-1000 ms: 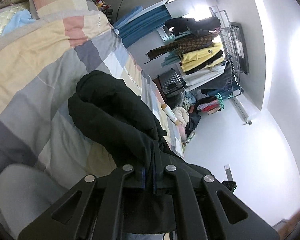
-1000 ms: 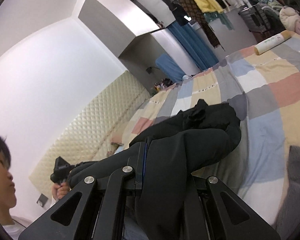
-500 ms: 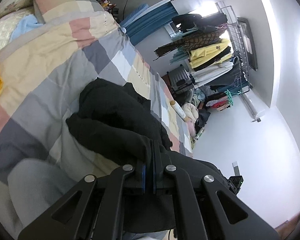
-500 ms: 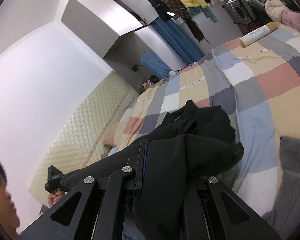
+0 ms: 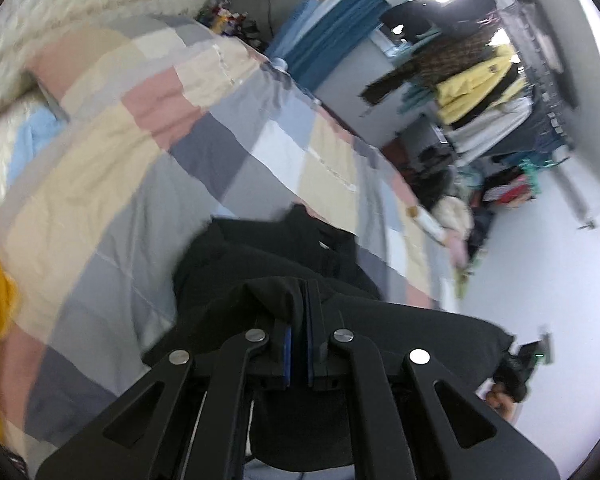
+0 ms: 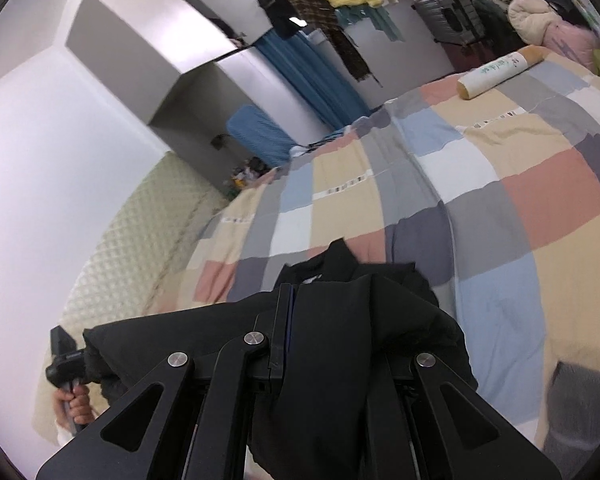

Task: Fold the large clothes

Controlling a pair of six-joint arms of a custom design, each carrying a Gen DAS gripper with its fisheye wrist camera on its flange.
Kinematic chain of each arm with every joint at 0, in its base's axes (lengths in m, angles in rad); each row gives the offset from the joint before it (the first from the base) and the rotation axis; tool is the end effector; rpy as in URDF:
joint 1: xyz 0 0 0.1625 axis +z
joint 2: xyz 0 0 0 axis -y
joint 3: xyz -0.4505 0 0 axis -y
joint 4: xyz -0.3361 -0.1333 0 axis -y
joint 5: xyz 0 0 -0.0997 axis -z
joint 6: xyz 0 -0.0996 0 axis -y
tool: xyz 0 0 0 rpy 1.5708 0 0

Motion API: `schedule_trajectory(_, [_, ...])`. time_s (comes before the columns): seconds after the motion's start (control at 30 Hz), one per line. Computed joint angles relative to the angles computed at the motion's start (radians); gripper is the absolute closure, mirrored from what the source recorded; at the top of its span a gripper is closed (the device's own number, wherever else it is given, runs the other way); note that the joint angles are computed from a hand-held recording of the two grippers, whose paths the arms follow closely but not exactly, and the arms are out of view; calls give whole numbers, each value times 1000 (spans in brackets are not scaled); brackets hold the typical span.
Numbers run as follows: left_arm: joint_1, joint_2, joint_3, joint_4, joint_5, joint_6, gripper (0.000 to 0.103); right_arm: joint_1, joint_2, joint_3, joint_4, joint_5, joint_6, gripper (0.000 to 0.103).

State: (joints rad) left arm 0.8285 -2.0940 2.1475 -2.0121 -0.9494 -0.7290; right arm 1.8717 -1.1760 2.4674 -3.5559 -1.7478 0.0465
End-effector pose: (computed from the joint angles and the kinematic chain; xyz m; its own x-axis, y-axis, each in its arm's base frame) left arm -0.0168 -0.3013 0.4975 -0.9747 -0.1655 -0.1501 -0.0315 0.7669 -0.6410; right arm 0.2307 -0.3528 0.2436 -0.9831 -0.1499 0.1055 -0.1824 0.7421 -0.6450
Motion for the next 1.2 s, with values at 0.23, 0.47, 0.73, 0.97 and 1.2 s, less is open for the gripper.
schedule_trajectory(0.23, [98,221,-35,-74,153,38,98,31,138,-184,95,-169,-12,98])
schedule_trajectory(0.47, [174,434,-83,-82,281,58,98,34,303,-337,154,-368,-64,98])
schedule_trajectory(0.73, [306,669,-187,-118,315,112,98,-34,472,-512,265,-449,-93,100])
schedule_trajectory(0.97, [376,800,-211,-227,332,206,98,-93,584,-620,339,-447,-93,101])
schedule_trajectory(1.2, [418,827,-219,-289,280,232,98,-115,591,-621,342,-408,-89,101])
